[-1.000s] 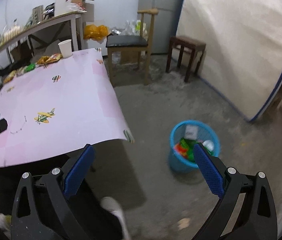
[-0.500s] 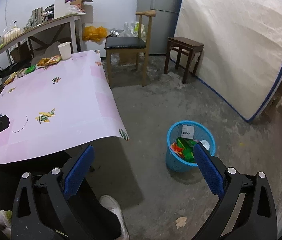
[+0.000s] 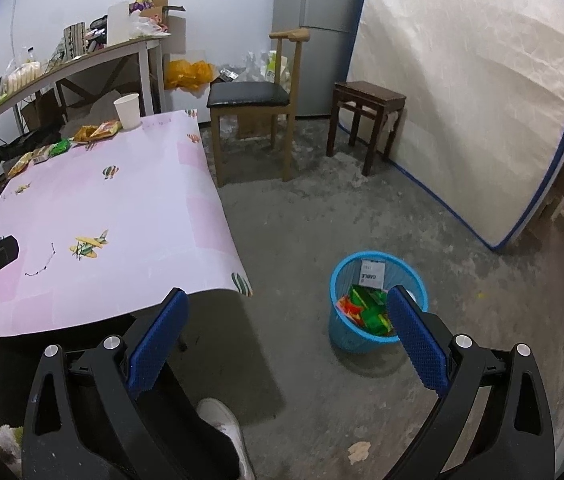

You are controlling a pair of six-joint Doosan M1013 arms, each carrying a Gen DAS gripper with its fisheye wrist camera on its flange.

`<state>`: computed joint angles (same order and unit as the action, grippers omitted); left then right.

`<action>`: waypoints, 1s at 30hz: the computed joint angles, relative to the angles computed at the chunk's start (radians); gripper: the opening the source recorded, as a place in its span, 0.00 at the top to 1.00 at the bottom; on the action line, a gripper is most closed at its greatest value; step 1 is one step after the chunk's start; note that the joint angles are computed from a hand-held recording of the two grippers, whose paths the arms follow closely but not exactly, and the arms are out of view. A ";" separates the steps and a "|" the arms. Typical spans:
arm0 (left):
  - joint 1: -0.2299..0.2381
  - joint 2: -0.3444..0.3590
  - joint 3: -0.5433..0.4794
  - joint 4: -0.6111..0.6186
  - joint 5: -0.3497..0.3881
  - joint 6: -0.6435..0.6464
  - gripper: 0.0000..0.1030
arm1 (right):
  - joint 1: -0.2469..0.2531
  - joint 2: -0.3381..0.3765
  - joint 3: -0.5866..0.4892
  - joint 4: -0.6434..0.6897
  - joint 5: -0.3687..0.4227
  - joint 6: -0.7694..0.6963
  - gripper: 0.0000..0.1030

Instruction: Collect trash

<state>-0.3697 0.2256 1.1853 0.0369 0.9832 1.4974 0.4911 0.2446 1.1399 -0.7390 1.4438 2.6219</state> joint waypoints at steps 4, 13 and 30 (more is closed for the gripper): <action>0.001 0.001 -0.002 0.017 0.003 -0.020 0.05 | -0.001 -0.003 0.002 -0.001 -0.011 0.001 0.08; 0.008 0.001 -0.003 0.024 0.008 -0.038 0.05 | 0.002 -0.002 0.003 -0.005 -0.015 -0.006 0.08; 0.014 0.004 -0.006 0.027 0.018 -0.043 0.05 | 0.004 0.001 -0.002 -0.002 -0.019 -0.010 0.08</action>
